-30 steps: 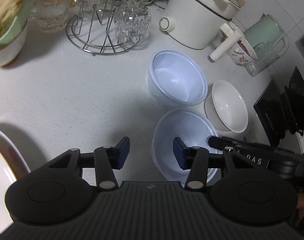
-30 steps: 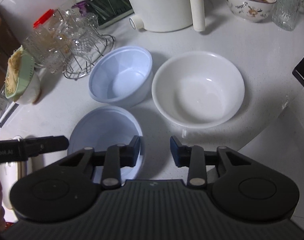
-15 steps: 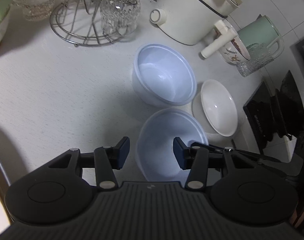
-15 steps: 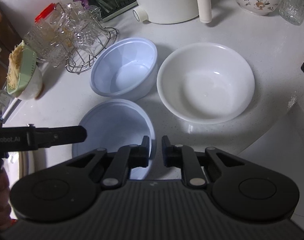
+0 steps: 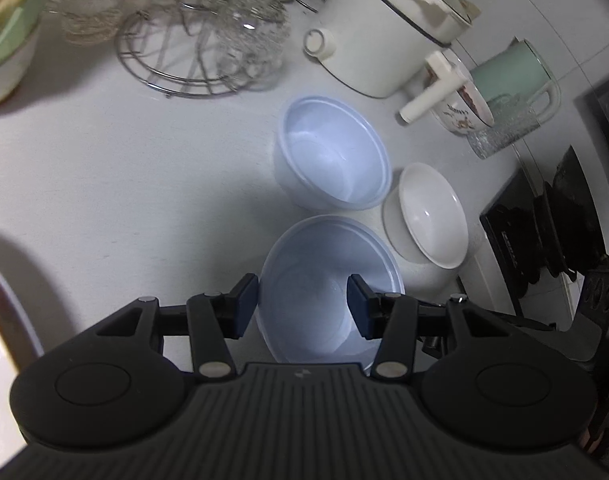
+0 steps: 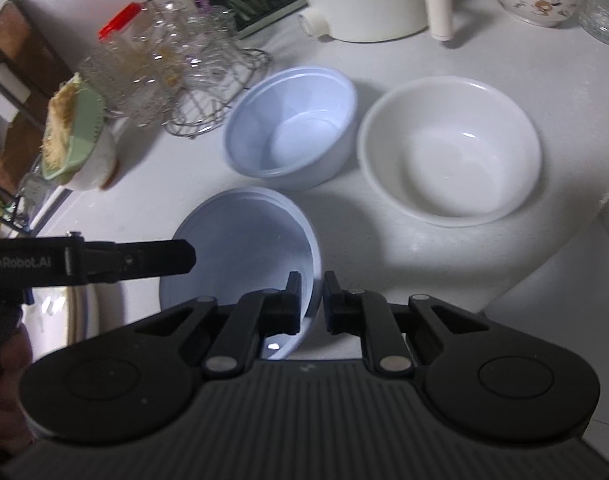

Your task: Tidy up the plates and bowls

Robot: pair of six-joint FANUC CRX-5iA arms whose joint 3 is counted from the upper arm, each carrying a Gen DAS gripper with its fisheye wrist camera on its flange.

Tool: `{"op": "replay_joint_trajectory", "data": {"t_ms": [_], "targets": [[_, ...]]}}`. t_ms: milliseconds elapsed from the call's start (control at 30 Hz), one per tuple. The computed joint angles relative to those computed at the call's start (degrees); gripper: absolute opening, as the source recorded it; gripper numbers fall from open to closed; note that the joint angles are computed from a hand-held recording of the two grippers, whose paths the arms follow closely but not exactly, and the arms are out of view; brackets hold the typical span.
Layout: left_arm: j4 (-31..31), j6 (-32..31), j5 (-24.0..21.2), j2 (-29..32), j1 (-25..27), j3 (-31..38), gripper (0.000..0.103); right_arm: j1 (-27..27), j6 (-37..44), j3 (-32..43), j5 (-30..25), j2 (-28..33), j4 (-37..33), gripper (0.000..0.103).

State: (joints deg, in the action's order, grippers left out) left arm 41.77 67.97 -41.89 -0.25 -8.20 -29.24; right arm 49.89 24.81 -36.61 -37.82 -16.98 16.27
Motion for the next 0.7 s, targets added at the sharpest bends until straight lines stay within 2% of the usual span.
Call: {"op": "replay_joint_trajectory", "data": {"t_ms": [400,600,700], "targets": [[-6.6,7.5,-1.2,-6.3,5.0,-3.1,0.054,2.4,6.2,2.8,3.9,3.3,-2.9,0.014],[-13.2,13.1,-1.4,-7.4,5.0,-1.6,0.055,2.8,8.7,3.9,4.4,4.4,-4.4,0.014],[-14.2,14.4,-1.7,-7.2,5.1,-1.4,0.055,3.3,8.8,4.3,4.2,5.1,-4.0,0.014]]}}
